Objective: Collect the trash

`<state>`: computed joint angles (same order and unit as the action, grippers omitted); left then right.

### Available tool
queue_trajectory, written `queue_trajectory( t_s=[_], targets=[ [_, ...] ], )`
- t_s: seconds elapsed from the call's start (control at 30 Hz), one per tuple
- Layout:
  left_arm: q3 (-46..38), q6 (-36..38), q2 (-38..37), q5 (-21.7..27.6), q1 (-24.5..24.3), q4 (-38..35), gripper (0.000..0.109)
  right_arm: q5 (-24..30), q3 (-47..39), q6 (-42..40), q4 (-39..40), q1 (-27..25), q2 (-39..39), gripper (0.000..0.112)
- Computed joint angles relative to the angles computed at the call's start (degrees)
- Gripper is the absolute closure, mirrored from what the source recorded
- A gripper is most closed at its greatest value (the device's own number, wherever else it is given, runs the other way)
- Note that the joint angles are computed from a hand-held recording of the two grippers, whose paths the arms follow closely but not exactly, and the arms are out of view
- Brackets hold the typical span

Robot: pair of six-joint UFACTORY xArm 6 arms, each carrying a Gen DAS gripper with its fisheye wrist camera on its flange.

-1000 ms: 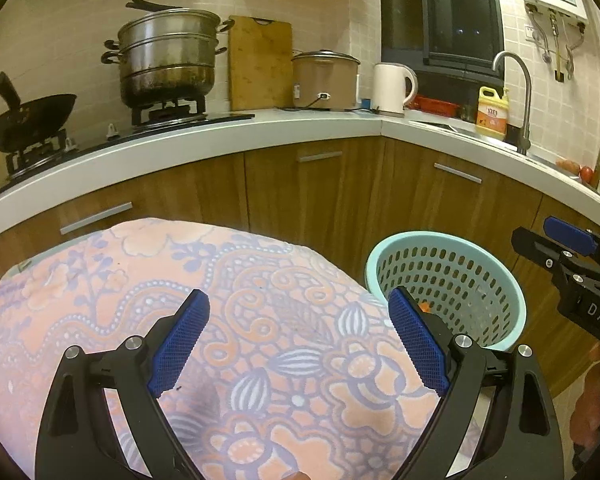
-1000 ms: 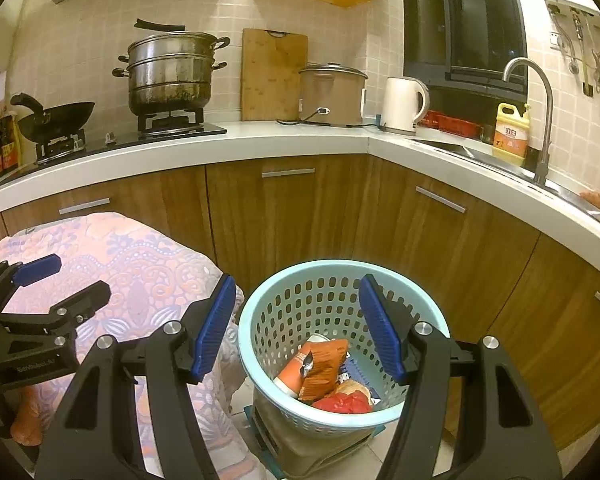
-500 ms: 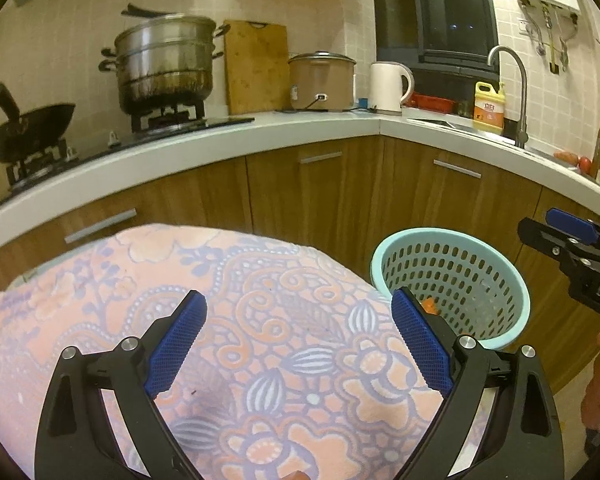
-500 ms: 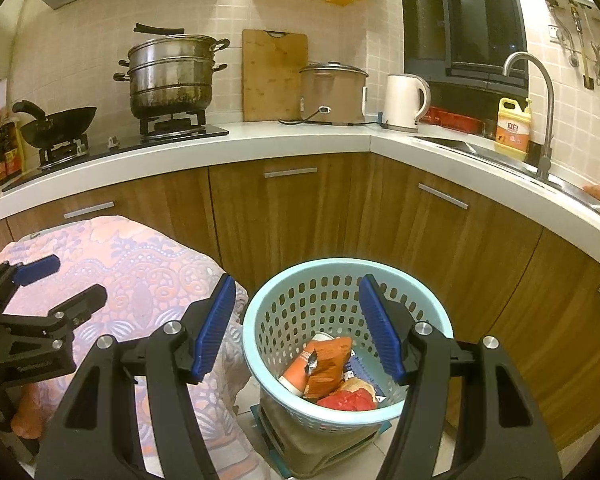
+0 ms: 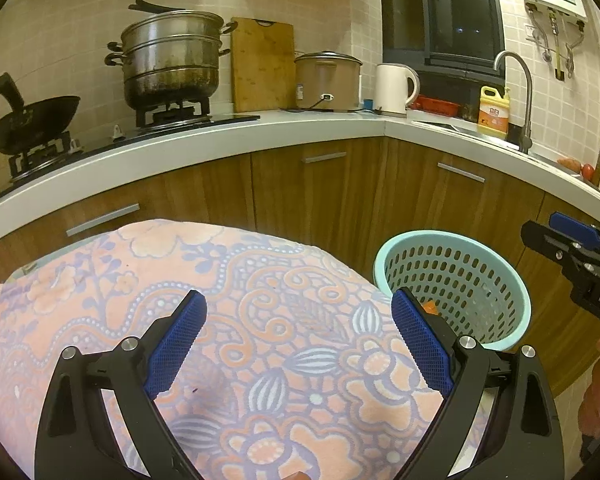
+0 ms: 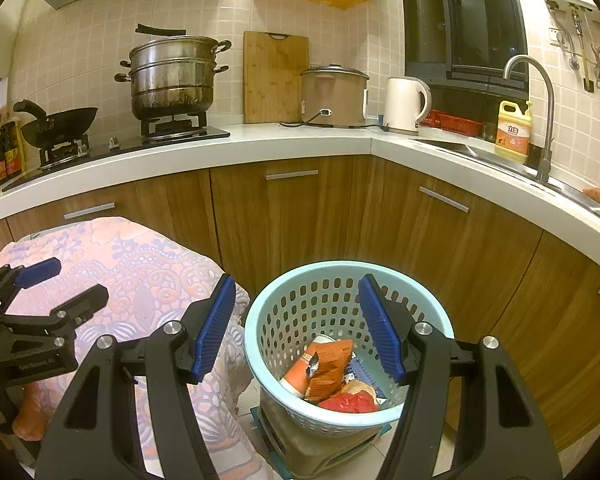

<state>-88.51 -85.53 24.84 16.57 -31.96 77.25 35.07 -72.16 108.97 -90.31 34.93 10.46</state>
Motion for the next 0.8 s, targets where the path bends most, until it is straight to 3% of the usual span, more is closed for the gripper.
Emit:
queue_trajectory(
  t_s=[0.23,0.8],
  targets=[
    [0.71,-4.22,-1.05,2.14,-0.15,3.38,0.018,-1.39,-0.75,-0.4,1.07,-0.64,0.67,0.052],
    [0.87,-5.61,-1.48,2.98,-0.38,5.24,0.017,-0.23,-0.52,0.11,0.19,0.25,0.44,0.052]
  ],
)
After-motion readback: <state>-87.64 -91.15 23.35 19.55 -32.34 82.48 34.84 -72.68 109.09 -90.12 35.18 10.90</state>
